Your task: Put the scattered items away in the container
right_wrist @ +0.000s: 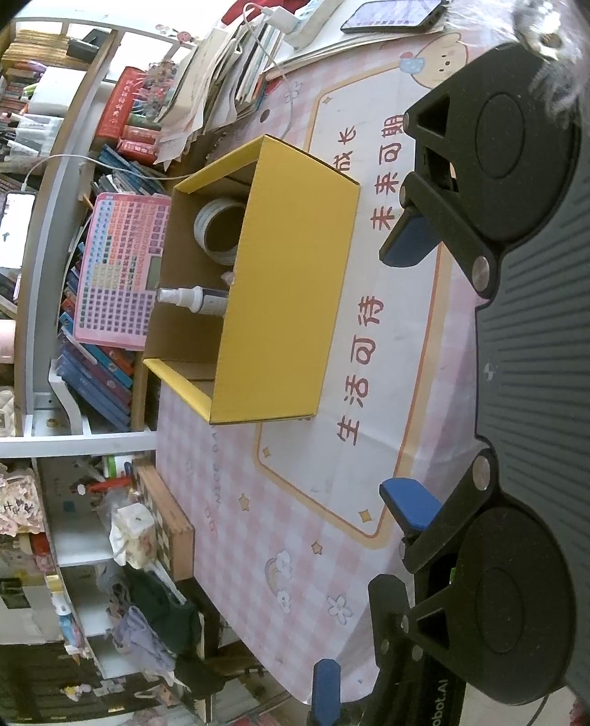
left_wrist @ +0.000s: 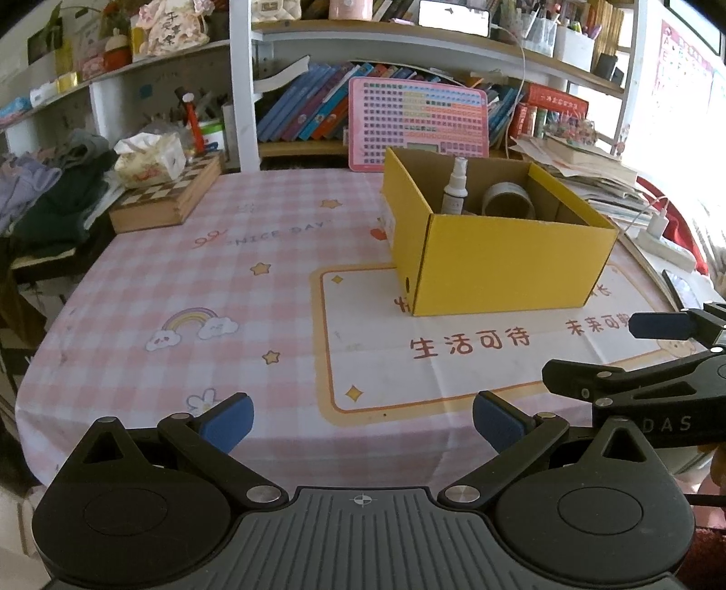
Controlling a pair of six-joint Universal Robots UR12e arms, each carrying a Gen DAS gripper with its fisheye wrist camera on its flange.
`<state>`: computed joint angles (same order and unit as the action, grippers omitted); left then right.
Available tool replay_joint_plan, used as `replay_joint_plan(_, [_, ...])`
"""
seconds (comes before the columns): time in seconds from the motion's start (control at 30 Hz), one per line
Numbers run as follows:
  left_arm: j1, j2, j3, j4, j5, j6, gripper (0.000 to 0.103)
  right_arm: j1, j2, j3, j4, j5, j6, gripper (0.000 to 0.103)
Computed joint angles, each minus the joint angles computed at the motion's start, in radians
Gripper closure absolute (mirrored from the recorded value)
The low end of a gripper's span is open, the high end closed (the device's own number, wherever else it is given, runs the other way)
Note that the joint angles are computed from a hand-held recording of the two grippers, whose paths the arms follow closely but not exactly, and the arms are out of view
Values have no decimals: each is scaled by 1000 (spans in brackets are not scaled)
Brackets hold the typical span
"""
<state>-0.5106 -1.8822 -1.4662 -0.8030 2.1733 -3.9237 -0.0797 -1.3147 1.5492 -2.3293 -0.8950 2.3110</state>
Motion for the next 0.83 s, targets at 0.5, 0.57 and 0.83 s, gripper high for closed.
replay_joint_plan(0.5, [6,12,-18,21,-16,-1,0,2,0,0,-1,-4,1,3])
replay_joint_plan(0.57, [6,15,-28,41,-16,2,0,3,-1,4,-4,-6,1,3])
replay_joint_plan(0.83, [10,28,-58,116,-23,28,0,9,-15,25,-30,-26,30,3])
